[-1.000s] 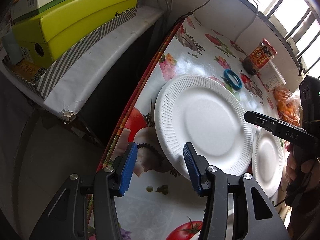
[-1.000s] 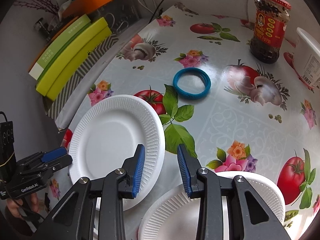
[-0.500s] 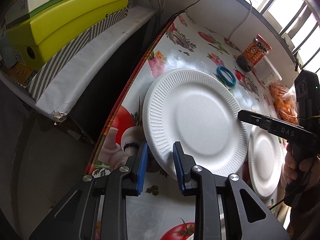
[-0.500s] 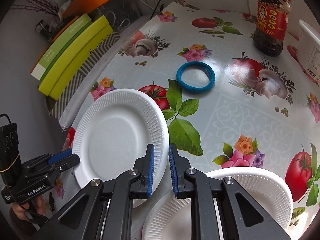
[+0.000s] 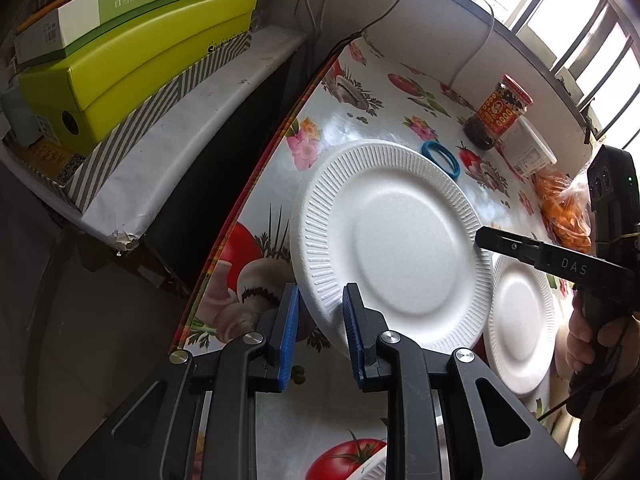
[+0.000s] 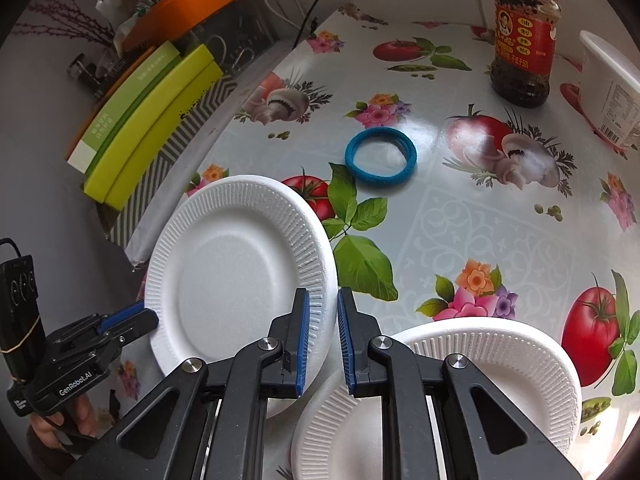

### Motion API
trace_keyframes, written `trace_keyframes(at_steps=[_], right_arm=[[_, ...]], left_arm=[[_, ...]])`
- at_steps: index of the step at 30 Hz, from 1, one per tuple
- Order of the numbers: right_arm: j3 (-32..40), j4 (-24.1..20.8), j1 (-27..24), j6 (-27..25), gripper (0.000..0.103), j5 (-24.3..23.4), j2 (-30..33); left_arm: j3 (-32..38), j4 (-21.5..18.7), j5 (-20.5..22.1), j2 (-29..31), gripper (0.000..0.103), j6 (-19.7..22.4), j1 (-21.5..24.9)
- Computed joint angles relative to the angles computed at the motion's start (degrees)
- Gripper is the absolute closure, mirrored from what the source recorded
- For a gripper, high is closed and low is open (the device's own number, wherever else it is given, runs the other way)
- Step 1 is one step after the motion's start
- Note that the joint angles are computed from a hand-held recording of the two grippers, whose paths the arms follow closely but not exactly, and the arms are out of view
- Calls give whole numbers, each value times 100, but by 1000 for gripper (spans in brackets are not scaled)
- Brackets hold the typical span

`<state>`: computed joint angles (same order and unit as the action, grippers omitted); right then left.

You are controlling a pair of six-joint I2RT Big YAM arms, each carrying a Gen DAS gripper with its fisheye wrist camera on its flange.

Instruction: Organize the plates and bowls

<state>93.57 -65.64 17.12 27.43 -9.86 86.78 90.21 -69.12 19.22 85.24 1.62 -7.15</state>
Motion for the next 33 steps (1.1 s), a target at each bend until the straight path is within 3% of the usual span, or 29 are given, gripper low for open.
trace_keyframes(at_steps=[33], right_arm=[[-914, -220, 717, 594, 88, 419, -1689]], left_arm=[[-872, -160, 223, -1552, 80, 143, 34]])
